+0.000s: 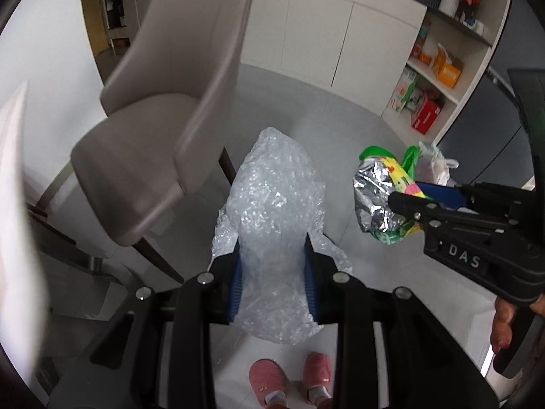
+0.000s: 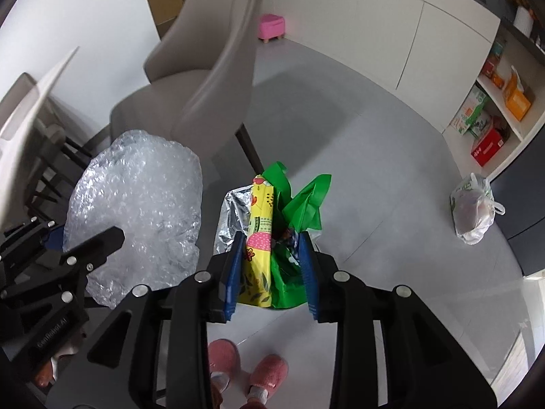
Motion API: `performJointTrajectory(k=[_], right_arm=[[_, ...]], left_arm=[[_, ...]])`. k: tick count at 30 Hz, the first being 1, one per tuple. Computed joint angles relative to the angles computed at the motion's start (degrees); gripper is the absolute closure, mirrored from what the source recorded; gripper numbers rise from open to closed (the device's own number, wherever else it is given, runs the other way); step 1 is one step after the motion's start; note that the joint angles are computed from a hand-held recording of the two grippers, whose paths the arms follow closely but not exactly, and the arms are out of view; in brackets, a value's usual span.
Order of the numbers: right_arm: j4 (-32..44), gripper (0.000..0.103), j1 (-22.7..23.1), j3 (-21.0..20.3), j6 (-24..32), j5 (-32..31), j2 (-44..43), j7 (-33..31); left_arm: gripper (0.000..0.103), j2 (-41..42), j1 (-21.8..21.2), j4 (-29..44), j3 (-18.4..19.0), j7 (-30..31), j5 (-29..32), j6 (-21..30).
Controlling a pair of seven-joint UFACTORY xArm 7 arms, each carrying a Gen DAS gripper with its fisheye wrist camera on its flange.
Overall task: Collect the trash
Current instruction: 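Carry the bubble wrap with the left gripper while the right carries the wrapper to the bin, then open both grippers to drop the bubble wrap and wrapper into the bin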
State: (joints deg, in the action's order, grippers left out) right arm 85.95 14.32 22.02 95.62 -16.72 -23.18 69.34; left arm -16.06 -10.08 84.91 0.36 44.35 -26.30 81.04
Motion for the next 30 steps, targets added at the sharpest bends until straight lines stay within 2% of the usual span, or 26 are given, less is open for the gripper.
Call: performJointTrajectory(k=[2,4,5,9,16,19,20,21,23,30], right_arm=[[-5.52,0.067,0.15,-0.88,-2.78,0.53,-2.58,0.74],[-9.61,0.057,0.11,-1.13,-4.58,1.18,-4.57,1.47],[-11.16,0.056,0.01,-1.3,-5.52,1.46,-5.22,1.54],[-16.0,0.055,-0.35,-1.75,-7.5,3.29,-7.65,2.21],[-18.32,0.054,-1.22,-1.34,-5.92,5.41,-10.72,3.15],[-19.21,0.054,-1.53,-1.19,-4.93,6.22,-12.05,3.41],[-19.89,0.054,-1.62,-1.09,-4.92,6.54,-12.57,3.74],[-20.45,0.054,-1.67,-1.18,-4.68,6.84,-13.22,3.79],[-20.93,0.054,-1.96,-1.24,-4.11,7.14,-13.9,3.71],[-17.61,0.054,-3.32,-1.09,-1.19,6.96,-13.87,2.07]], left_arm=[[0.073,-0.48,-0.37,-4.01,-0.89,0.73,0.19,-3.1],[0.073,-0.22,-0.94,-5.86,-1.57,1.05,0.51,-4.83],[0.073,-0.3,-1.15,-7.06,-1.63,1.61,0.55,-5.63],[0.073,-0.71,-2.0,-9.92,-1.85,3.66,0.59,-6.95],[0.072,-0.7,-4.33,-15.26,-3.41,6.28,-0.25,-11.31],[0.068,-0.68,-5.61,-18.07,-4.61,6.59,0.08,-14.45],[0.06,-0.75,-6.01,-19.15,-5.08,6.53,0.47,-15.71],[0.046,-0.73,-6.39,-19.92,-5.39,6.33,0.81,-16.59],[0.036,-0.76,-6.82,-20.46,-5.68,5.17,1.55,-17.43],[0.036,-0.2,-7.02,-15.92,-4.65,2.97,2.79,-12.41]])
